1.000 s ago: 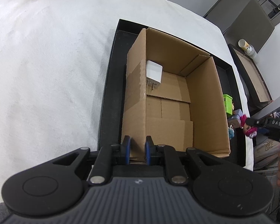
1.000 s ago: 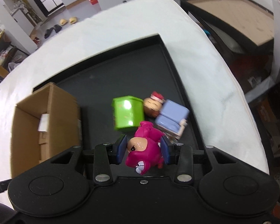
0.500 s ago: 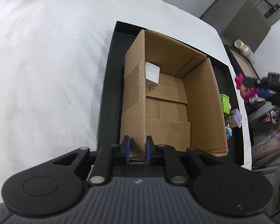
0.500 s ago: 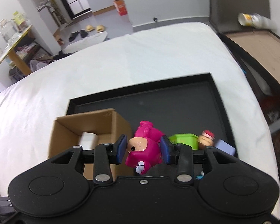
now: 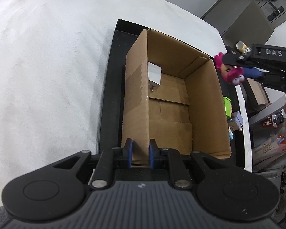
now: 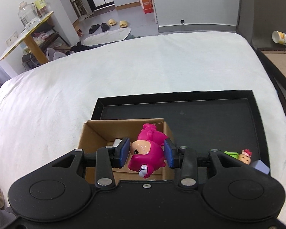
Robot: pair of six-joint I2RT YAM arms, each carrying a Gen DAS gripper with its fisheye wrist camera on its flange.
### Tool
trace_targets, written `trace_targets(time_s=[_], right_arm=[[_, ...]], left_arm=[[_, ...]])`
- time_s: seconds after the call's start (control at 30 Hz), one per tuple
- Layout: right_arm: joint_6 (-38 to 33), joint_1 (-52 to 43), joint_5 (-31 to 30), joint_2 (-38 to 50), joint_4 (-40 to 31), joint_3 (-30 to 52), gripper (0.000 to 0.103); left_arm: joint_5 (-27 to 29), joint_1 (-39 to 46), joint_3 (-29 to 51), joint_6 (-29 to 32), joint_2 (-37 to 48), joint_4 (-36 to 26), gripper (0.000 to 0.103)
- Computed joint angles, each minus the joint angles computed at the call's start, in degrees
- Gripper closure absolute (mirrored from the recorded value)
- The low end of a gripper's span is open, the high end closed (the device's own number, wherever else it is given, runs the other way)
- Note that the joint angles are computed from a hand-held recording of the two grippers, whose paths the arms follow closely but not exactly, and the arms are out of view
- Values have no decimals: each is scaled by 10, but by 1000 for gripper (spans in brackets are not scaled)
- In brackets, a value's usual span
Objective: Organize rigid objects
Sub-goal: 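Carry the pink dinosaur into the cardboard box and open the right gripper, then move the right tool back to the blue-red figure and grasp it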
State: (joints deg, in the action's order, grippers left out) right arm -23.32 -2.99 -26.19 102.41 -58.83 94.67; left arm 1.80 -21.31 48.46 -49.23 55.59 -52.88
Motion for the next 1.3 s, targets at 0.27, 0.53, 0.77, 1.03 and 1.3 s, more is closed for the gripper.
trace_targets(time_s=[0.27, 0.53, 0.77, 1.03, 1.3], right_arm=[[6, 33, 14, -9, 61, -57, 64], [11, 30, 17, 1, 80, -82, 58], [-16, -7, -20, -15, 22, -57, 55], [-56, -62, -57, -8, -45, 4, 48], [-78, -119, -73, 6, -71, 45, 38]], left_arm=[[-1, -4, -1, -5, 0, 2, 86], [-2, -3, -2, -2, -2, 0, 86], [-7, -9, 0, -6, 2, 1, 86], [-9, -10, 3, -4, 6, -1, 86], [-7, -7, 5, -4, 10, -1, 86]])
